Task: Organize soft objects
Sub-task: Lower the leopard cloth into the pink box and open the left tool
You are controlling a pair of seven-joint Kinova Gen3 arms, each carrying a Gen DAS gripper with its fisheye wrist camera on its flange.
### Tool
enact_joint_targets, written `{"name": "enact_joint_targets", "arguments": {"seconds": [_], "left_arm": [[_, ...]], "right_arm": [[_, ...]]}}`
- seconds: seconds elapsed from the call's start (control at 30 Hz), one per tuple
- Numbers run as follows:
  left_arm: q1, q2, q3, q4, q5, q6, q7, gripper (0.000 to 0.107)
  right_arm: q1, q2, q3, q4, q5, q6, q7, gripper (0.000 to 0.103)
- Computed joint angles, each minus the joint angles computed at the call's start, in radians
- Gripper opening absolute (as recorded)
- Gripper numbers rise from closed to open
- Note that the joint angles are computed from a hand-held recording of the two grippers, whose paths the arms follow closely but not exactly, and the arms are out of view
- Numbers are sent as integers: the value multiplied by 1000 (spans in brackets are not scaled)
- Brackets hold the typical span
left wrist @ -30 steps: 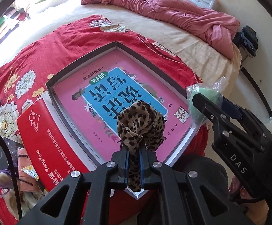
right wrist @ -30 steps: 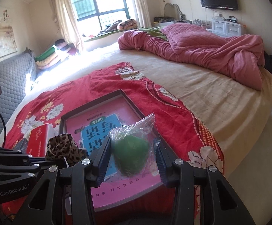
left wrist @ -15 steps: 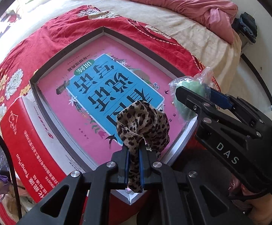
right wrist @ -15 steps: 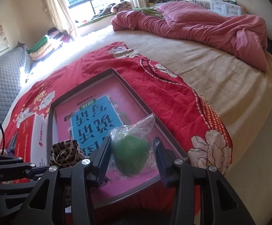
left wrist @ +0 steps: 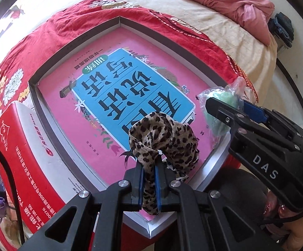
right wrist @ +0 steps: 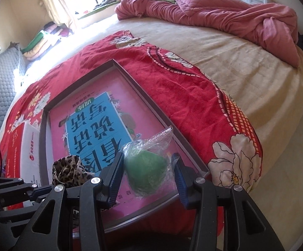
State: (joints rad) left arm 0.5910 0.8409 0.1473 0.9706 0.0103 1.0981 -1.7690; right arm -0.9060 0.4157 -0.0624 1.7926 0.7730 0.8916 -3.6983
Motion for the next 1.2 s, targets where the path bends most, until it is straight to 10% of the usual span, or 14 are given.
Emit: {"name": "enact_joint_targets", "arguments": {"seconds": [1.2], "left_arm": [[-38, -24, 6, -2, 31, -2, -13, 42]], "right_arm": [[-43, -15, -40, 14, 102, 129, -163, 67]]}}
